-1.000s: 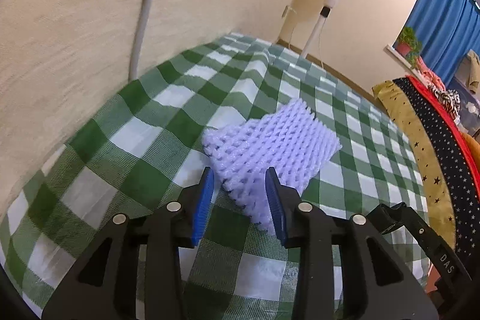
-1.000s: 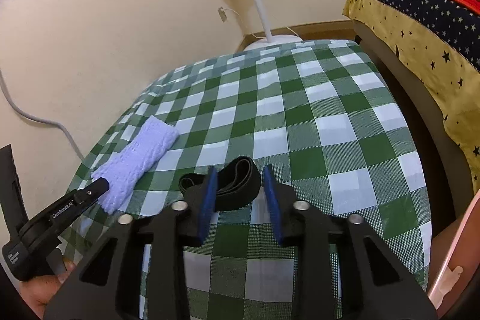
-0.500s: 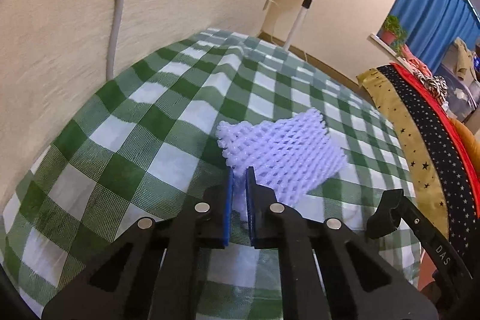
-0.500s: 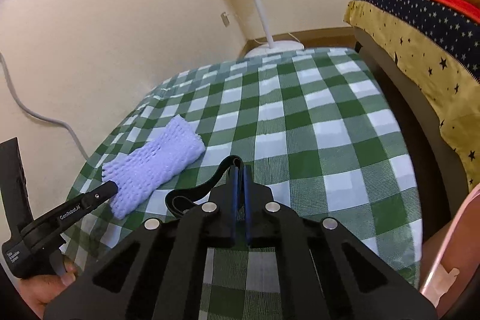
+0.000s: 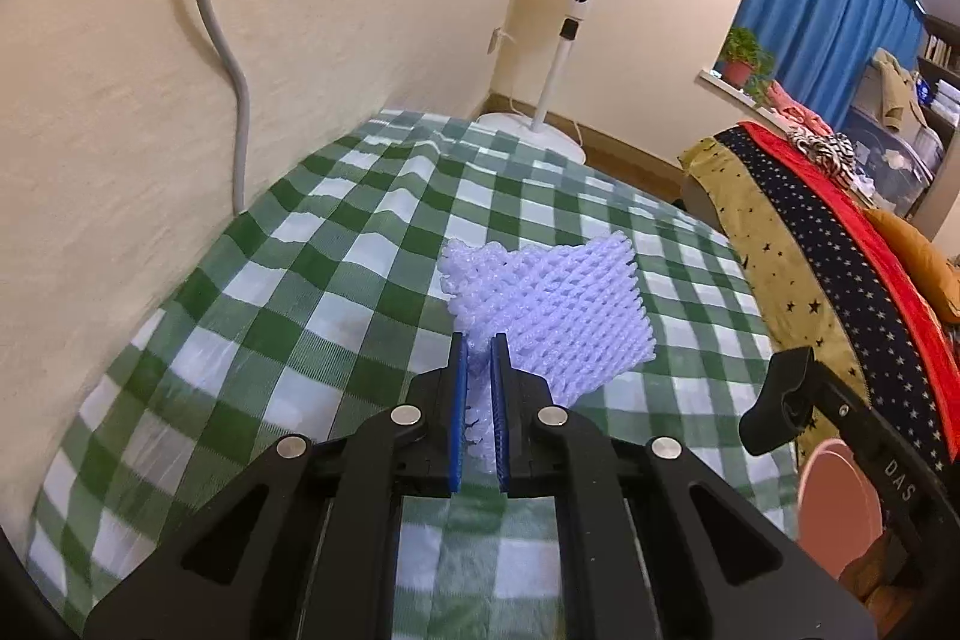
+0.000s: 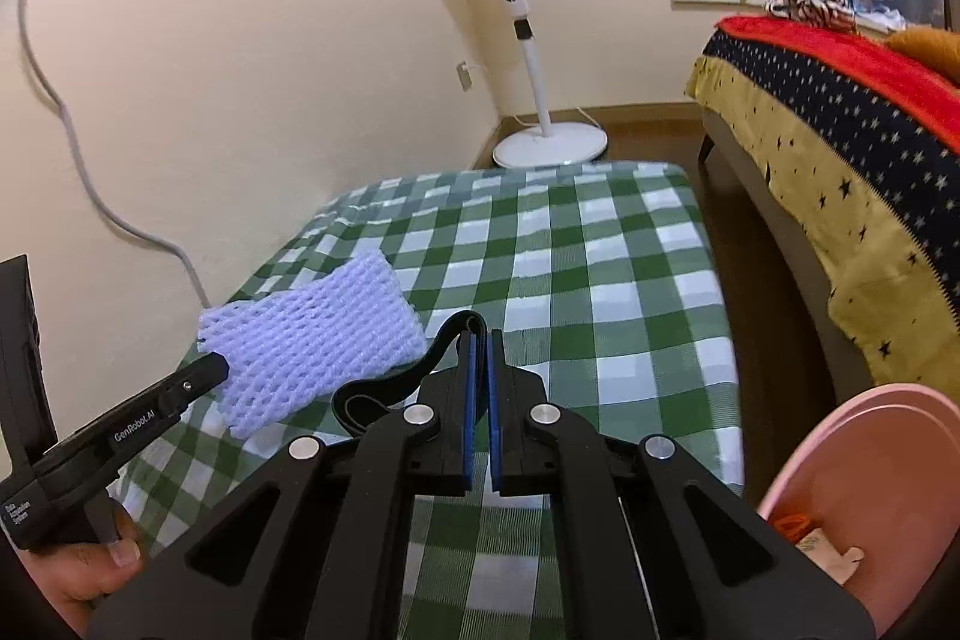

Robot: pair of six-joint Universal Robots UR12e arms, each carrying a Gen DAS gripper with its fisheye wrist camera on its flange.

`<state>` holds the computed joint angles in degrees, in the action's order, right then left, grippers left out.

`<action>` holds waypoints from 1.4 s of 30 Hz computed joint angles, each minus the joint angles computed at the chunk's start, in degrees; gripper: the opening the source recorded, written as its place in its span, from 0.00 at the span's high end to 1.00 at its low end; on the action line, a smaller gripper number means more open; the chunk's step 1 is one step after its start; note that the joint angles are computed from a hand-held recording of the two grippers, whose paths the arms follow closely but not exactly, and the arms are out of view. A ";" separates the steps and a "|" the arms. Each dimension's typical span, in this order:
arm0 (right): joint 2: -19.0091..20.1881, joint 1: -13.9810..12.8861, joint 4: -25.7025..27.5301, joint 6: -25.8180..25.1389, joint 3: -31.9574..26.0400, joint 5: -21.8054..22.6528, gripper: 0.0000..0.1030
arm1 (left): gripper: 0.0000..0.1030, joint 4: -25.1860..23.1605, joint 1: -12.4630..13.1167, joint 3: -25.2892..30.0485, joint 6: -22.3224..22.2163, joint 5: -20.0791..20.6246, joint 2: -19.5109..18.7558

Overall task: Collect trash
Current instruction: 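Carry the mesh sheet with left gripper while right carries the black strap over the bin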

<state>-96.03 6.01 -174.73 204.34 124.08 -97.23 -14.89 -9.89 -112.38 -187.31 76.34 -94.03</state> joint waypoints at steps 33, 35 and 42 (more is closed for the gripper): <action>-23.22 4.33 11.40 -5.24 8.65 -14.01 0.97 | 0.93 3.39 -2.21 -11.42 6.90 -4.69 12.93; -23.86 4.32 12.13 -4.39 9.30 -15.04 0.97 | 0.93 3.31 -2.27 -11.65 6.76 -5.07 13.16; -26.06 3.10 14.82 -1.91 11.22 -17.94 0.97 | 0.93 3.77 -3.23 -11.95 6.99 -6.28 13.22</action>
